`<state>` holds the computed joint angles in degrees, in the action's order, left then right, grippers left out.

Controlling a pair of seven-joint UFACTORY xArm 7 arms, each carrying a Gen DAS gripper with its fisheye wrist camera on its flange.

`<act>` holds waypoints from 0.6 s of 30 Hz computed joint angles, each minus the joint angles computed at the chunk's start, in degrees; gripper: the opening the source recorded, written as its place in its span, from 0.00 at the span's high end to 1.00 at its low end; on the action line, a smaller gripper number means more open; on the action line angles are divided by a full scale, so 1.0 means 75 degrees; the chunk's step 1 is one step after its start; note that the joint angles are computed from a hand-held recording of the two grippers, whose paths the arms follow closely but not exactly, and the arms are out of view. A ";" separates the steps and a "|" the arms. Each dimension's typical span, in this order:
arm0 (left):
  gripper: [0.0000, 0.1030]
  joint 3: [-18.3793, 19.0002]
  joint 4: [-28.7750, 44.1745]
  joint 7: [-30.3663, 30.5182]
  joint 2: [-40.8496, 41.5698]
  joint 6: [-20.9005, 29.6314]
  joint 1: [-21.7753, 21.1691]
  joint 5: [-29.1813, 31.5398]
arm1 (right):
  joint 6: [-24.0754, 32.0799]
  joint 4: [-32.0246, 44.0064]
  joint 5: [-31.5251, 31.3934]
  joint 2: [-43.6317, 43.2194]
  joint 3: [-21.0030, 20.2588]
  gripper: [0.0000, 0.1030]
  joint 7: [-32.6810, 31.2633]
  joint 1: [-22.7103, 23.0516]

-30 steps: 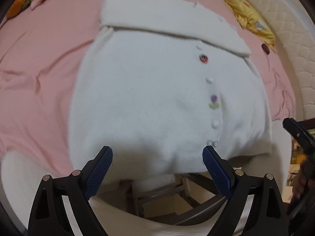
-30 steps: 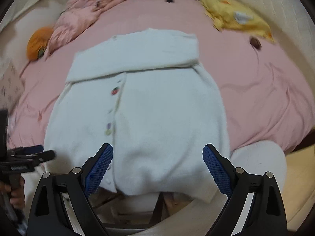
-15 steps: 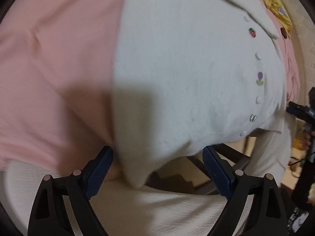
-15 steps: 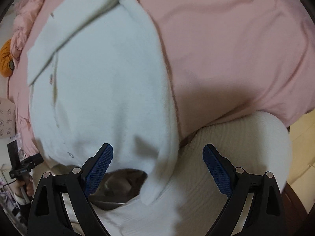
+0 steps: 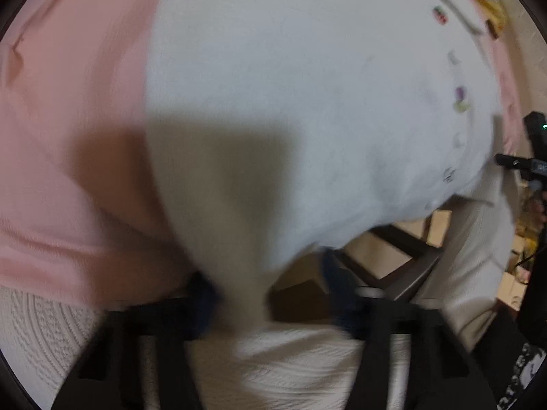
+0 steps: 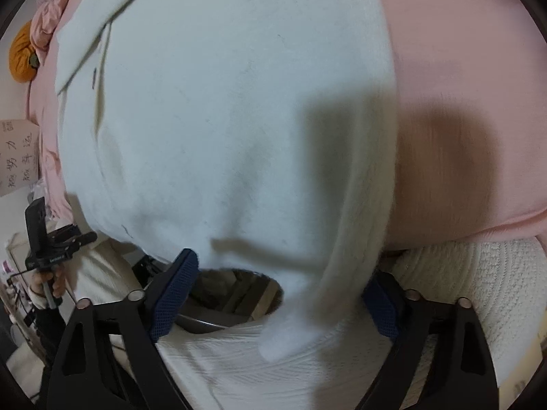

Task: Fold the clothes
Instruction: 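Grasp the cardigan hem with the left gripper while the right gripper grasps it too, then lift the hem and fold it toward the collar with both grippers, release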

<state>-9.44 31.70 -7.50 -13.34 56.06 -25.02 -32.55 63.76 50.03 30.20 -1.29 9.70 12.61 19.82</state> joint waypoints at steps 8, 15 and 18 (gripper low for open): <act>0.91 -0.0056 0.0044 0.0026 -0.0213 -0.0053 -0.0150 -0.0055 | 0.0370 -0.0130 -0.0362 -0.0118 0.0043 0.85 -0.0116 0.0056; 0.91 0.0257 0.0060 0.0682 -0.0904 -0.0537 -0.0367 -0.1473 | -0.0709 -0.1392 0.2628 -0.1746 -0.0429 0.88 -0.1819 0.0103; 0.91 0.0414 0.0105 0.1072 -0.1057 -0.1071 -0.0396 -0.2205 | -0.1240 -0.1701 0.3565 -0.2160 -0.0612 0.88 -0.2459 0.0215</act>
<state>-6.34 32.48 0.54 -21.27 48.02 -27.99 -49.09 54.46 37.27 56.93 -17.49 5.11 -5.83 21.43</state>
